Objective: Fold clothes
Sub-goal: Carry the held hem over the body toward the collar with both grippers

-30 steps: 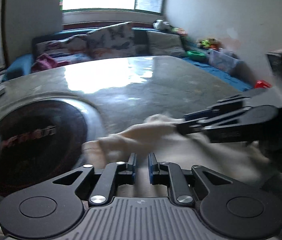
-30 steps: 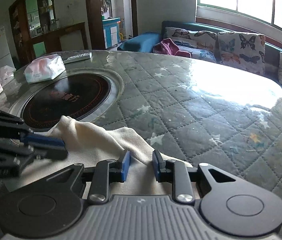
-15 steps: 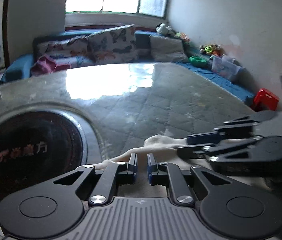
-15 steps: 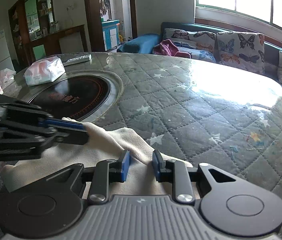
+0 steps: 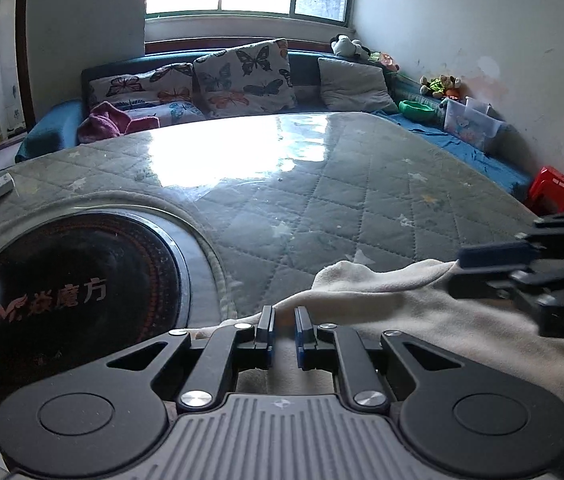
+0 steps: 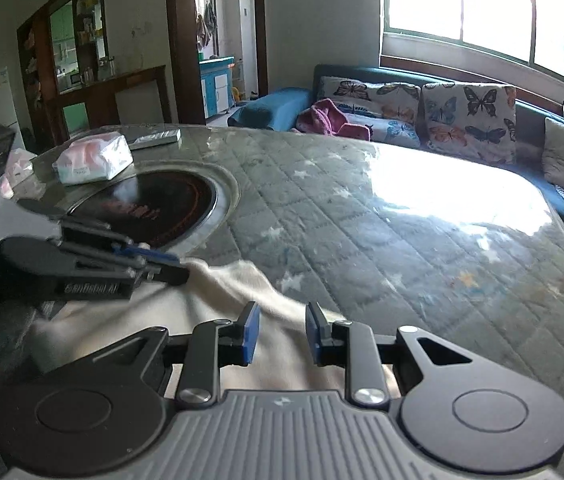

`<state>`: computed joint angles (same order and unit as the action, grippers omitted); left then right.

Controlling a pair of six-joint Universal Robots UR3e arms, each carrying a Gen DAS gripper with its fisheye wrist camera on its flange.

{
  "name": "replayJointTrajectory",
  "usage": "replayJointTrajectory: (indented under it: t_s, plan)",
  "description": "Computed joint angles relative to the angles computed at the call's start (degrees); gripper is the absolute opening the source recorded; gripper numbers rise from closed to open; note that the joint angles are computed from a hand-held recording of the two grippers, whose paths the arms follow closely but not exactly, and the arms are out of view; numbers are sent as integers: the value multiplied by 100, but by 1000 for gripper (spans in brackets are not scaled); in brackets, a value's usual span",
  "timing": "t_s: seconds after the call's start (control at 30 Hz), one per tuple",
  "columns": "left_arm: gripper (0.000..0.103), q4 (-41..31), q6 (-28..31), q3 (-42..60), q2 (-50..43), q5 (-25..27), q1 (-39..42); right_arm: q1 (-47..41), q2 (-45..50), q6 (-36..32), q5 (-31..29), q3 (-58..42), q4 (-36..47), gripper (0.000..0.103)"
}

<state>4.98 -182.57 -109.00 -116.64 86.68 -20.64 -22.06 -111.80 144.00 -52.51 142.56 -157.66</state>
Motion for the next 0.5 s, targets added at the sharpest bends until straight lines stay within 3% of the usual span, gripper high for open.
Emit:
replayJointTrajectory:
  t_s: [0.07,0.2,0.33,0.5]
  plan:
    - [12,-8,-1,32,-21,59,-28,-281,-418,-263,67,165,471,23]
    - [12,-7,11,26,-15,132,-58,-666,-538,-396,-92,461,512,21]
    - [13,24,-29,-61,108,221,-92,-1112,-987,-411,169,618,755,20]
    - [21,289,-171,-476,539,239,-177,-2108,-2618,-1260,676,639,2772,22]
